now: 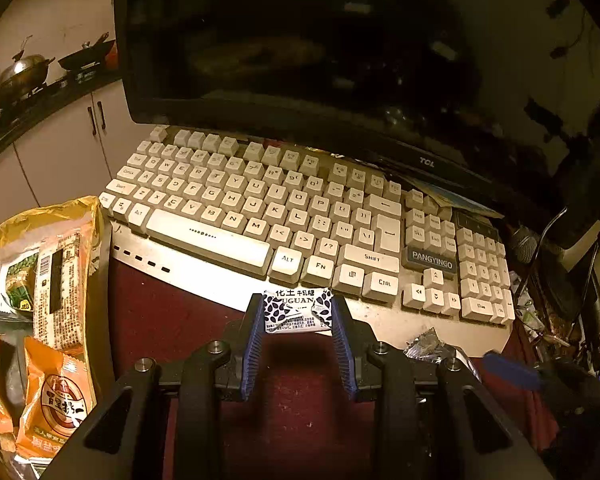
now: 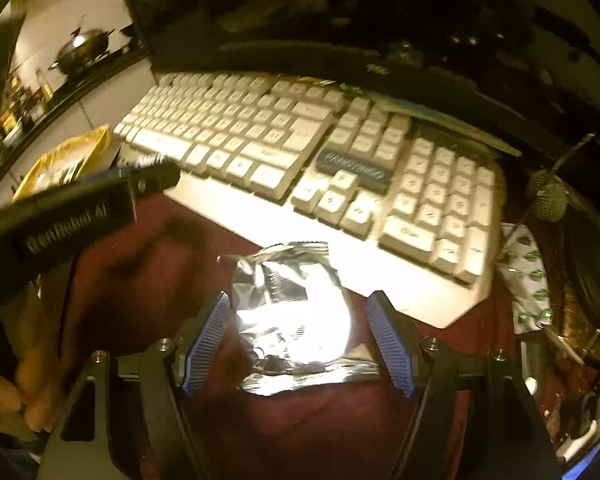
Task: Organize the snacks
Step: 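Grasp the small white patterned bar with the left gripper while the right grasps the silver foil bag, then hold the white bar and foil bag raised above the desk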
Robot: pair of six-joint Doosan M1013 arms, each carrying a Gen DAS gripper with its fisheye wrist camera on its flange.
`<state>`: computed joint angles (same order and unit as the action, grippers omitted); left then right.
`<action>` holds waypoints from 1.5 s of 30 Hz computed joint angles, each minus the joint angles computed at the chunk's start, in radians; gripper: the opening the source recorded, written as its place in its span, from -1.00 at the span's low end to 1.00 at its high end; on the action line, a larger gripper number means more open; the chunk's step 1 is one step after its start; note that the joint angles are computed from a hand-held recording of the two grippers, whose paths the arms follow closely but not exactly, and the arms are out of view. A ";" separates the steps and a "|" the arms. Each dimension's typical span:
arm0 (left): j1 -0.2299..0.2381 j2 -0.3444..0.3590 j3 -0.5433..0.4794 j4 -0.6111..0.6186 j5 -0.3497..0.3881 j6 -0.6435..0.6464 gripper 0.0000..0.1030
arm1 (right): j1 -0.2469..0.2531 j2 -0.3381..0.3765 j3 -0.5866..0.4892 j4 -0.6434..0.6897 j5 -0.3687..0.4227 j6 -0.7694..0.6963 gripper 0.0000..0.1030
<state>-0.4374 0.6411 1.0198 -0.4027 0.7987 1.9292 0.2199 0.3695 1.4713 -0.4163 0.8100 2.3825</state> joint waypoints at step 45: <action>-0.056 -0.103 0.198 0.006 -0.310 0.220 -0.34 | 0.036 -0.101 0.149 -0.549 -0.068 0.734 0.14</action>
